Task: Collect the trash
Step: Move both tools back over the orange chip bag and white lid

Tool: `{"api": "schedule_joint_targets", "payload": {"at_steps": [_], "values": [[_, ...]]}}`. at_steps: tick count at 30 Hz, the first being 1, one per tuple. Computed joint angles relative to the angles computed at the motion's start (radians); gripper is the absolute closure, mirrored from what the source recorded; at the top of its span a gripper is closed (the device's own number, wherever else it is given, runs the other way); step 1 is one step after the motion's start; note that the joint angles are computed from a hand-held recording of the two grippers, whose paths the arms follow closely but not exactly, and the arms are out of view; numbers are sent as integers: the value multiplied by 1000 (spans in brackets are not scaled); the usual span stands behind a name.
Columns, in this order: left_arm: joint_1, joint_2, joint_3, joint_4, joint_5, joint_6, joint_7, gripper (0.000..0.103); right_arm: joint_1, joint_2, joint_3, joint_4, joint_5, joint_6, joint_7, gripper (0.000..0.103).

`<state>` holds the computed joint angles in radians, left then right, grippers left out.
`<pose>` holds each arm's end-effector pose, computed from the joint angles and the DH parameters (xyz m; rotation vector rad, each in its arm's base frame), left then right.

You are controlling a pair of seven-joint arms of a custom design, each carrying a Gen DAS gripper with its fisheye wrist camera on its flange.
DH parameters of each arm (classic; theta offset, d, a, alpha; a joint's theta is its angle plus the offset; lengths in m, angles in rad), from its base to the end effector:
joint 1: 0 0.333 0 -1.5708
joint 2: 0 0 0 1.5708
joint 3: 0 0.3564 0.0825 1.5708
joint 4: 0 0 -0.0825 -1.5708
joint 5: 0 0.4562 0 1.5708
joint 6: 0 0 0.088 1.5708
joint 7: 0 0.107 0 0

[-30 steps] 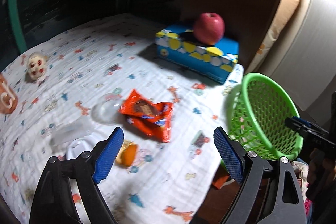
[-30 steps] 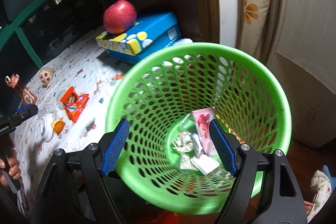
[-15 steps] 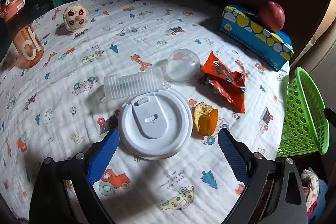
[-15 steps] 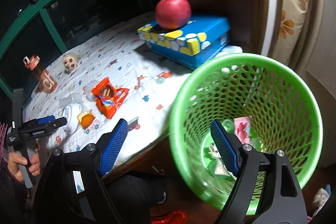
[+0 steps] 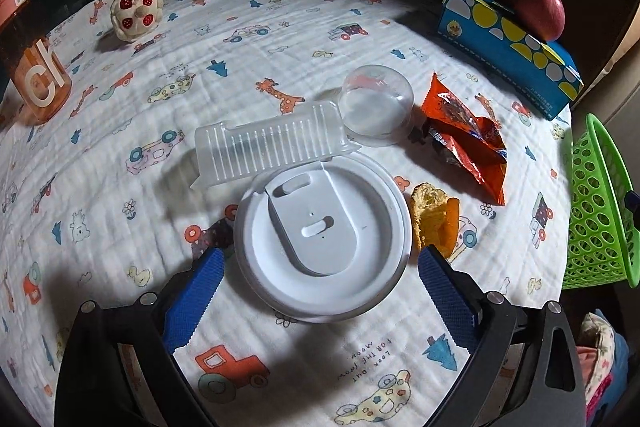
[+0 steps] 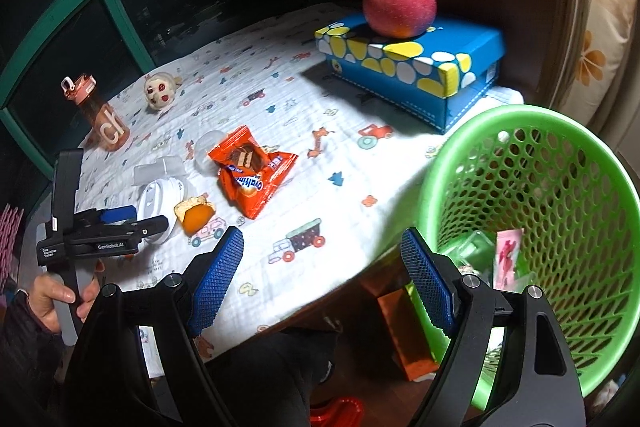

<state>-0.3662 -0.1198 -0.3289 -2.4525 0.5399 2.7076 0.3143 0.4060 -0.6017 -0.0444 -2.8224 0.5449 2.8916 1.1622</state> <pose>0.4064 -0.3624 0.3664 -2.0850 1.8779 -0.5839 0.3939 0.1173 0.4263 -1.9563 1.4651 -0.3014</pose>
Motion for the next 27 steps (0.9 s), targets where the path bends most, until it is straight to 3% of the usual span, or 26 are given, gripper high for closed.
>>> {"api": "schedule_joint_targets", "payload": {"at_steps": [11, 17, 27], "values": [[12, -5, 5, -22, 12, 67, -2, 15, 40, 51, 0, 31, 24, 0, -26, 23], [-6, -72, 0, -67, -45, 91, 32, 15, 67, 72, -3, 43, 49, -7, -54, 23], [-20, -230, -23, -156, -111, 60, 42, 15, 141, 138, 2, 85, 132, -20, -135, 23]]}}
